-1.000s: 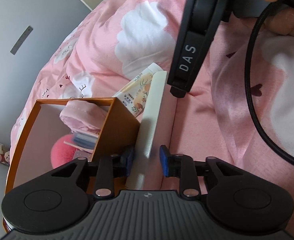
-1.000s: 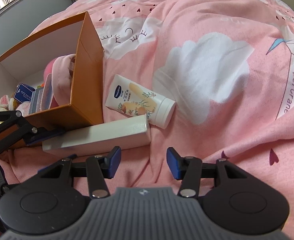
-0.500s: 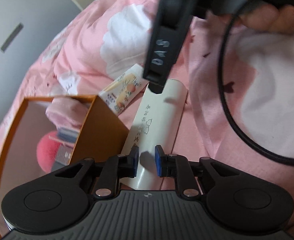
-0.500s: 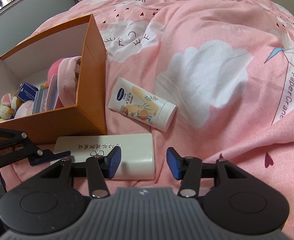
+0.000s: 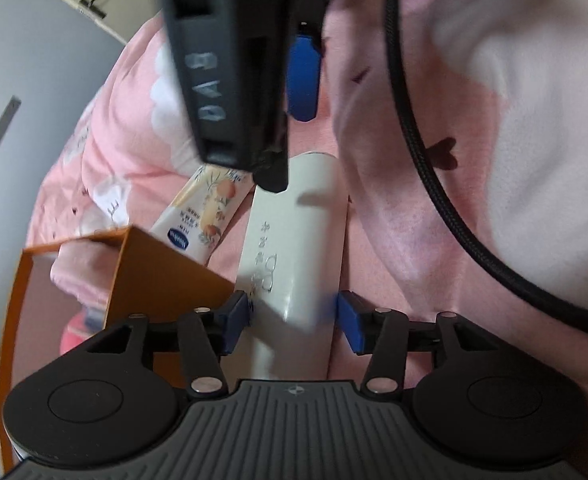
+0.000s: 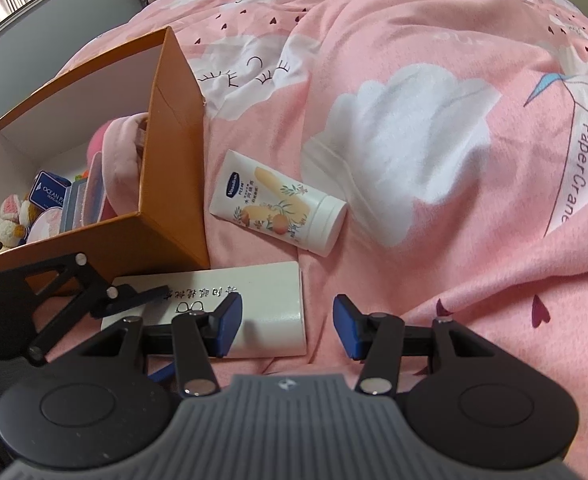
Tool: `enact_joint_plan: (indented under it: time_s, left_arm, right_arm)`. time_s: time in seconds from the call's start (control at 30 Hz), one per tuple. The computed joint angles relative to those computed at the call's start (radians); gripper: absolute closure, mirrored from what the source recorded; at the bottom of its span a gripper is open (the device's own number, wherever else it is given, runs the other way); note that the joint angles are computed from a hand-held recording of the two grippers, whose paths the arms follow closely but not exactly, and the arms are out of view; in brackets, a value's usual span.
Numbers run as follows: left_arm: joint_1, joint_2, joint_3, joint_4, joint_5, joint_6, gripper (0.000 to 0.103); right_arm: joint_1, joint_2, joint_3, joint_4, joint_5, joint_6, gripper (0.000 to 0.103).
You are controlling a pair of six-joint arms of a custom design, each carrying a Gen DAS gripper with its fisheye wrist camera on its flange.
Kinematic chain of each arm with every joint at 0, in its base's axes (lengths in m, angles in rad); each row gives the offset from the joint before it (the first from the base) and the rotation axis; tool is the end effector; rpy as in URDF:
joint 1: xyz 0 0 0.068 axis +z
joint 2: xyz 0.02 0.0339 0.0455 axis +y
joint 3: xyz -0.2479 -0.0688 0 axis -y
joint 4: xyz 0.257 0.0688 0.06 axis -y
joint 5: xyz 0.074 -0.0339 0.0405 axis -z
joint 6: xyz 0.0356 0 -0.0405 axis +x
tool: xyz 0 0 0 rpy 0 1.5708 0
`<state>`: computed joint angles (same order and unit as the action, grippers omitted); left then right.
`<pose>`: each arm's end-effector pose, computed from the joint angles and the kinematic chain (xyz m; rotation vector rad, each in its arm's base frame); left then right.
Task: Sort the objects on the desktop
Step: 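Lift the white box with the left tool while the right tool grasps the Vaseline tube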
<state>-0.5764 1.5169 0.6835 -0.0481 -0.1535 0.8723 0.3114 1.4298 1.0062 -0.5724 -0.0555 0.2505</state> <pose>0.2489 -0.1553 0.1269 1.5814 1.8900 0.3177 0.2885 0.0949 0.2161 -0.1001 2.5883 0.2814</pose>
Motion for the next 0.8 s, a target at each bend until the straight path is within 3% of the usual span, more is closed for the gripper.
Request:
enact_joint_plan:
  time_s: [0.3,0.4,0.6,0.8]
  left_arm:
    - [-0.002,0.058,-0.003,0.103,-0.002,-0.005,0.044]
    - [0.004,0.039,0.001,0.085,0.010,-0.007,0.053]
    - [0.061,-0.022,0.071,-0.099,0.056,-0.092,0.064]
    - [0.162,-0.130,0.106,-0.323,0.110,-0.099,0.069]
  right_arm:
    - [0.000,-0.004,0.002,-0.002,0.011,0.000,0.049]
    - [0.000,-0.012,0.012,-0.005,0.029,-0.015,0.049]
    - [-0.031,0.012,0.088,-0.038,0.013,-0.104,0.050]
    - [-0.028,0.182,0.316,-0.149,-0.038,-0.348,0.057]
